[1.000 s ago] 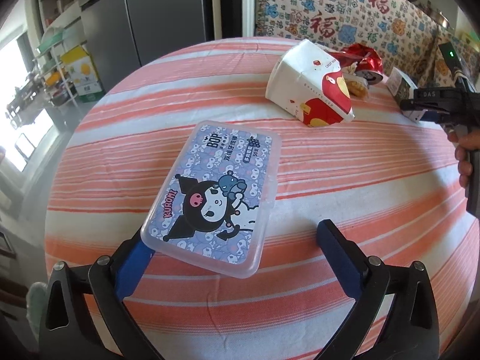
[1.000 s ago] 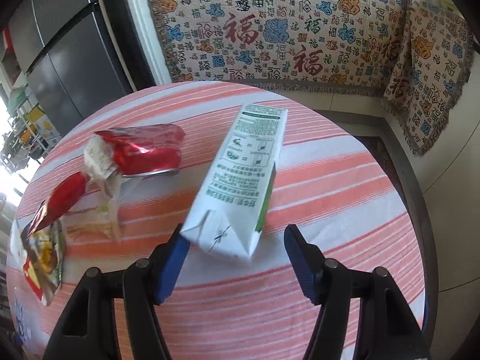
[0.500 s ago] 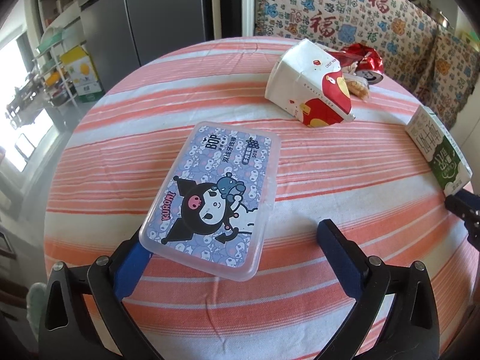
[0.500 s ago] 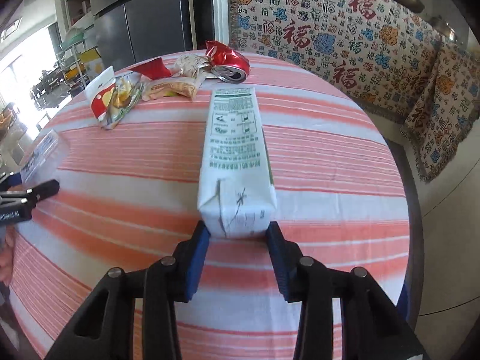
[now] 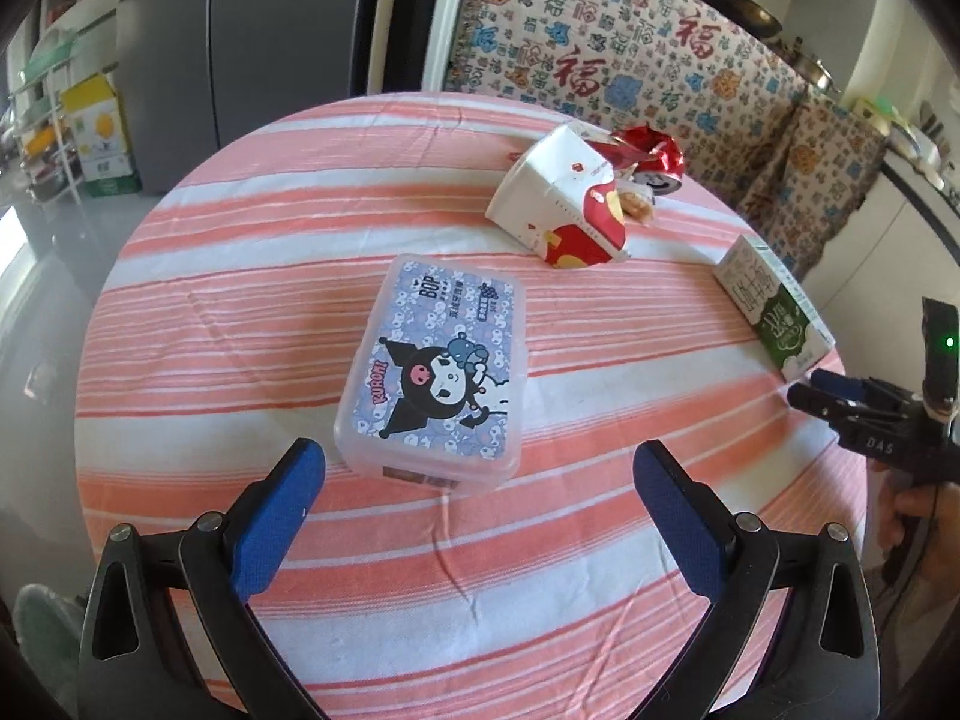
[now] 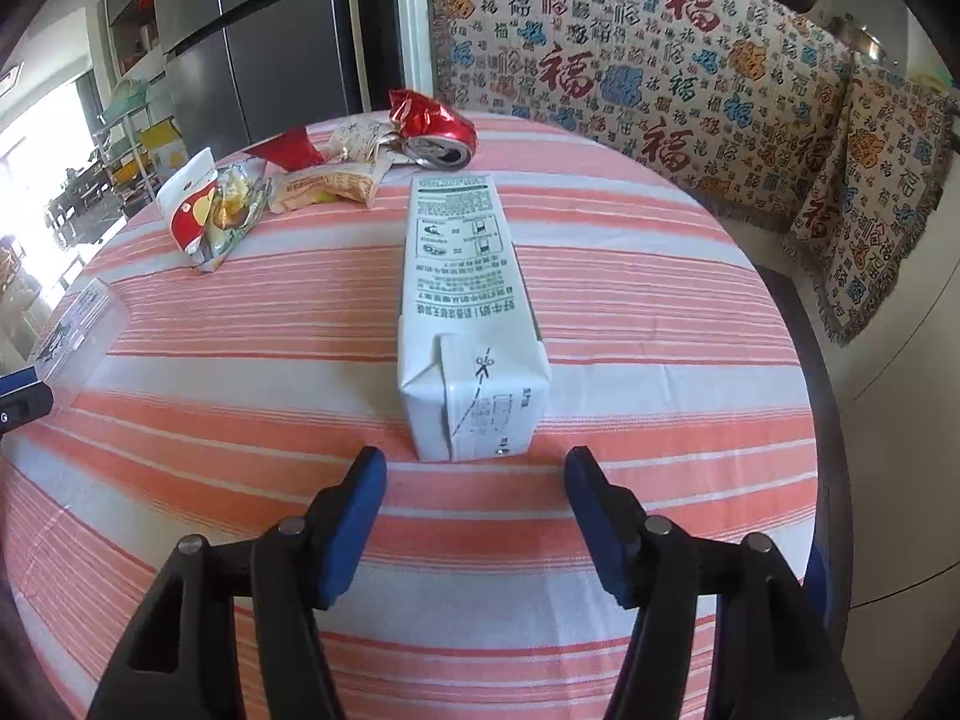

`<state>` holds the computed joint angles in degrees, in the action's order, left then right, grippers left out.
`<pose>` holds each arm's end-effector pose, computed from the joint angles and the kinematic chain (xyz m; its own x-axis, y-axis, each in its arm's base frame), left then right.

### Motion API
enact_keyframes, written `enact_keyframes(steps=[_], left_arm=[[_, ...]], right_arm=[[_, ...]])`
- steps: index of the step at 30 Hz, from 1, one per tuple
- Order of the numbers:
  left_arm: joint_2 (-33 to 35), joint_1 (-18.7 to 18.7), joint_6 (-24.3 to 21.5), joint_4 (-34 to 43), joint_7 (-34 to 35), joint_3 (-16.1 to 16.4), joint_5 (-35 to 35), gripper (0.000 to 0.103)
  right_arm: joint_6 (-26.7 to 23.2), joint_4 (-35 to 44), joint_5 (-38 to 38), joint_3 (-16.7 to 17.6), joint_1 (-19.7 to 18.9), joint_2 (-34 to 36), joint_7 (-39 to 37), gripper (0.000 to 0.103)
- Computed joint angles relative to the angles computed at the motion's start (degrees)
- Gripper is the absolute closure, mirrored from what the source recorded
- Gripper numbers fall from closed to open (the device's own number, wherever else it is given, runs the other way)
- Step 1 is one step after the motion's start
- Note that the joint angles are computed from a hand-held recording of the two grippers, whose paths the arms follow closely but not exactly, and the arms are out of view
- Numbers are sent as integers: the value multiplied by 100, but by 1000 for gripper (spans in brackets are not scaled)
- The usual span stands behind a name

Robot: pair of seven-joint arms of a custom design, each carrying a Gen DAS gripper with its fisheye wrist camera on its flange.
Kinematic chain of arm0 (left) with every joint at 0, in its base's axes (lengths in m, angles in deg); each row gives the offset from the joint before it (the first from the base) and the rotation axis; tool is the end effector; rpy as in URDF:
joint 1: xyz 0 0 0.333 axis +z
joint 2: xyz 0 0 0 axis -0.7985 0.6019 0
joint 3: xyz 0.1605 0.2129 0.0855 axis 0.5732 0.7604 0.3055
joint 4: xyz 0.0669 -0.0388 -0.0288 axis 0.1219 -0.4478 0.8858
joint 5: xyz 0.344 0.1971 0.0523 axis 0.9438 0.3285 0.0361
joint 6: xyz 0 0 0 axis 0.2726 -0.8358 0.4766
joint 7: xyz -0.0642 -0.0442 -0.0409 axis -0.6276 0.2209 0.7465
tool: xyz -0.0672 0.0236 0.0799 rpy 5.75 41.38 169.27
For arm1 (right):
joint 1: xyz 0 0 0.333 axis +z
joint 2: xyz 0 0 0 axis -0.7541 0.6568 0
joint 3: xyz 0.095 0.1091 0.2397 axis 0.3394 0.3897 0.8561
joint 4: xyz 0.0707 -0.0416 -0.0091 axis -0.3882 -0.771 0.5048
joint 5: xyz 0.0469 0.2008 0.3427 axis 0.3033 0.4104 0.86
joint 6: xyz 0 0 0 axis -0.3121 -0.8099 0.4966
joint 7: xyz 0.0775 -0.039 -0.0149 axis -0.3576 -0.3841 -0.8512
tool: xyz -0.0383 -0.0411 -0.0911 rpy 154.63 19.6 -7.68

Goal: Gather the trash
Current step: 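Grasp the clear Kuromi box with the left tool while the right tool grasps the white milk carton, then carry the box and carton to the blue wastebasket and open both tools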

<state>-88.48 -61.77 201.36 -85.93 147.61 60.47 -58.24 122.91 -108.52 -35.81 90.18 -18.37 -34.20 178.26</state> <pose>0.5090 -0.1591 0.5539 -0.4128 -0.8929 0.1796 -0.7667 0.2342 -0.5978 0.4422 0.3817 0.5377 -0.2197 -0.9756 0.0021 -0.8141 0.1821 -0.5514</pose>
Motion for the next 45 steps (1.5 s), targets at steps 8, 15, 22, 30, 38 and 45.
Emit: enact_keyframes(steps=[8, 15, 22, 30, 38, 45], left_arm=[[467, 126, -234, 640, -423, -222, 940, 1], [890, 122, -757, 1214, -524, -274, 1635, 1], [927, 97, -914, 1310, -297, -193, 1570, 37], [337, 19, -711, 815, -72, -124, 679, 38], [277, -99, -899, 564, -126, -317, 966, 34], [577, -137, -1051, 964, -302, -414, 1464, 16]], right_arm=[[-474, 941, 1219, -254, -280, 168, -1182, 38], [-1547, 2858, 1973, -427, -379, 1581, -1953, 38], [-2429, 3818, 1491, -606, -1, 2157, -2091, 63], [-1781, 2752, 1230, -510, 29, 1152, -1912, 63], [-1478, 1527, 1534, -320, -191, 294, -1868, 63], [-1391, 1213, 1733, -253, -284, 108, -1898, 63]])
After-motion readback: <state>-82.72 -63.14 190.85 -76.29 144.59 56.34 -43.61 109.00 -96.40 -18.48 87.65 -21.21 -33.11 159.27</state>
